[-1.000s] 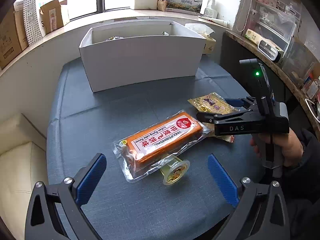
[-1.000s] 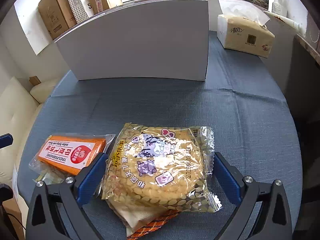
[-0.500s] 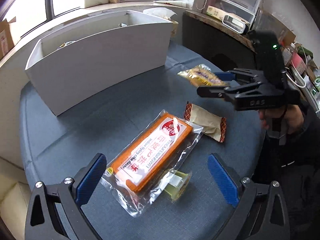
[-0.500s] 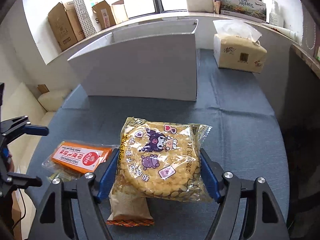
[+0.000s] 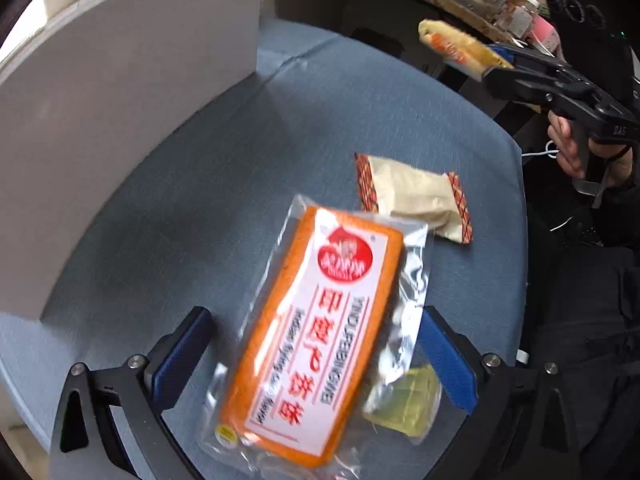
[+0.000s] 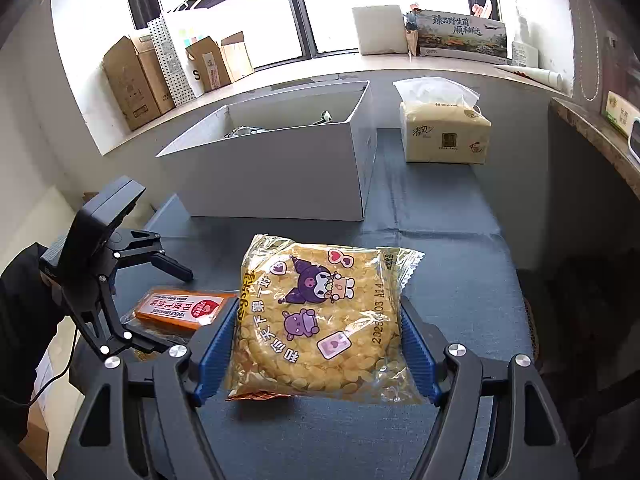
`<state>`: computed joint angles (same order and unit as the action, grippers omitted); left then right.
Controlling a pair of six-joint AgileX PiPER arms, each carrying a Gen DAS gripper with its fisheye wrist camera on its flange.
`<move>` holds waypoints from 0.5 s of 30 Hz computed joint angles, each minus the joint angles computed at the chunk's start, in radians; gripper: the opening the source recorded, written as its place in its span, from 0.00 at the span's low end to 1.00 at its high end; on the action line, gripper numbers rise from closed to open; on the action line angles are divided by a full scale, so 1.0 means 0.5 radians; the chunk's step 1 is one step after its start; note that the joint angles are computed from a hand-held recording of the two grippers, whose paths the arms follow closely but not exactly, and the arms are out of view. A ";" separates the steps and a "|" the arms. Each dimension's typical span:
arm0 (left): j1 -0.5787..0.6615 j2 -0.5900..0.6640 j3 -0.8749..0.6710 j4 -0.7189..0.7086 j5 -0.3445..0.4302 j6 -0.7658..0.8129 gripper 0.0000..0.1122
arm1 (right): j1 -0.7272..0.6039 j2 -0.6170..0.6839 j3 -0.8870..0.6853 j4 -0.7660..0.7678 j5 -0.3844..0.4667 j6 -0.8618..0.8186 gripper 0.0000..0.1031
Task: Organize snacks
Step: 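Grasp the orange cake bar with the left tool while the right tool holds the cookie bag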
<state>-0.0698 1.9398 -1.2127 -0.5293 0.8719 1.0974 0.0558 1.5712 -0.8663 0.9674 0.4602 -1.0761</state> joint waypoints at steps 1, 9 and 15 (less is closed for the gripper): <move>-0.004 0.014 -0.026 -0.002 0.000 -0.002 0.91 | 0.001 0.003 -0.001 -0.011 -0.005 0.014 0.77; -0.130 0.002 -0.017 0.143 -0.252 0.036 0.92 | 0.003 0.043 -0.027 -0.078 -0.013 0.090 0.77; -0.077 0.017 -0.095 0.133 -0.218 -0.051 0.92 | 0.017 0.044 0.000 -0.060 -0.026 0.090 0.77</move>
<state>-0.1084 1.9485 -1.2599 -0.4628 0.7627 1.0721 0.0644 1.5930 -0.8661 0.9376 0.4474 -1.0311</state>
